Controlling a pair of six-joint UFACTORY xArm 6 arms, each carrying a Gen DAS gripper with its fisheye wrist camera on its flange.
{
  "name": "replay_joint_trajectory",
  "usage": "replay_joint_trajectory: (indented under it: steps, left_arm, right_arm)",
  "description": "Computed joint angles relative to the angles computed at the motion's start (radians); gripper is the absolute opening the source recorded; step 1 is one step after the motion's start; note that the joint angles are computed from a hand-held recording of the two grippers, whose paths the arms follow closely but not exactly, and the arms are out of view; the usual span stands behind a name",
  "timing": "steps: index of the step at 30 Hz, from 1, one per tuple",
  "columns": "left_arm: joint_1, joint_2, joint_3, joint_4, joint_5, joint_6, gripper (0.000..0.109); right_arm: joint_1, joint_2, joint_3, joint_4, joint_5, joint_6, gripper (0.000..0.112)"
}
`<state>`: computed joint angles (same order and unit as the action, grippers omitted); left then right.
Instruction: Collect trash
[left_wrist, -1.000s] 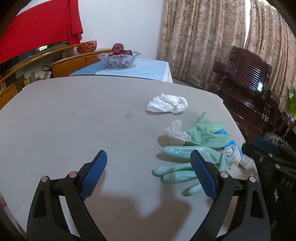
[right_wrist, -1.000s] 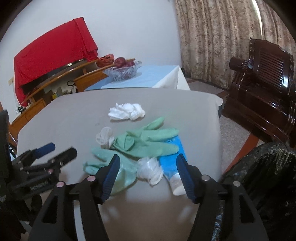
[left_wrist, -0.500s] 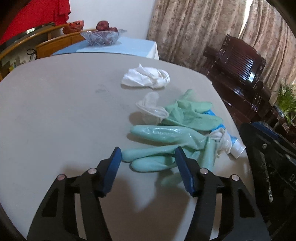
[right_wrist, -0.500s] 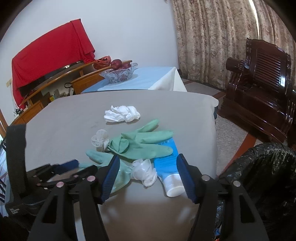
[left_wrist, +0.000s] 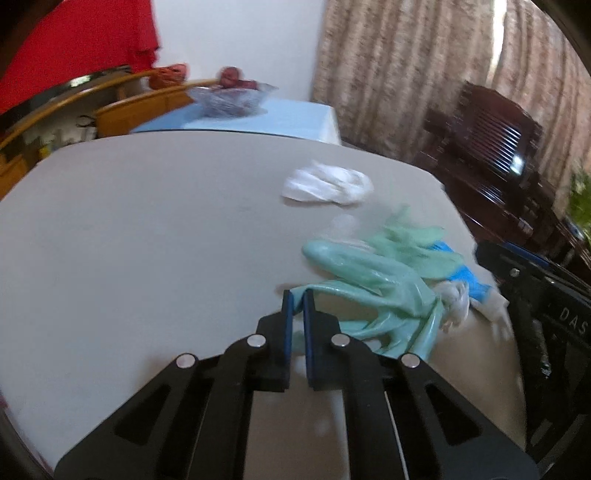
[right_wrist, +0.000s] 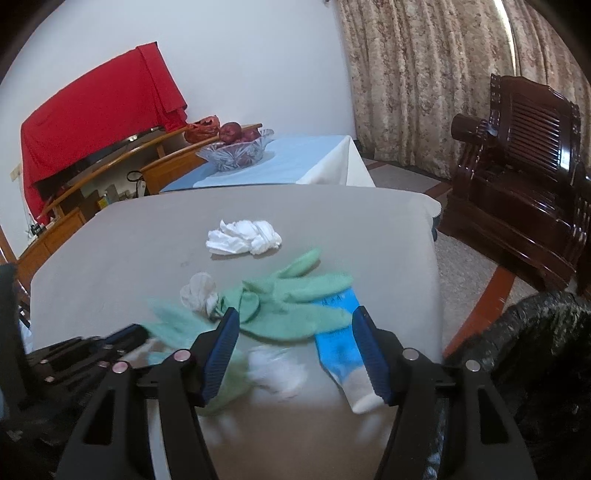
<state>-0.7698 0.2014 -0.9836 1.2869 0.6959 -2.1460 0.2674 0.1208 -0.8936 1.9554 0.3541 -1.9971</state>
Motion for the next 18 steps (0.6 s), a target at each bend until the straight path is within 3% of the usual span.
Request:
replay_joint_trajectory:
  steps: [3, 10, 11, 14, 18]
  left_arm:
    - [-0.002, -0.073, 0.072, -0.029, 0.094, -0.001, 0.005]
    - [0.034, -0.159, 0.173, -0.052, 0.096, 0.001, 0.011]
    - [0.033, -0.166, 0.179, -0.05, 0.093, -0.008, 0.016]
    - [0.023, -0.18, 0.19, -0.019, 0.093, -0.048, 0.044]
    - [0.001, -0.158, 0.15, 0.023, 0.088, -0.054, 0.051]
  right_arm:
    - [0.019, 0.015, -0.019, -0.01, 0.002, 0.02, 0.063]
    - [0.083, 0.05, -0.05, -0.019, -0.006, 0.033, 0.063]
    - [0.087, 0.051, -0.05, -0.019, -0.006, 0.034, 0.063]
    - [0.094, 0.044, -0.04, -0.001, -0.019, 0.008, 0.063]
    - [0.079, 0.039, -0.032, 0.012, -0.034, -0.005, 0.063]
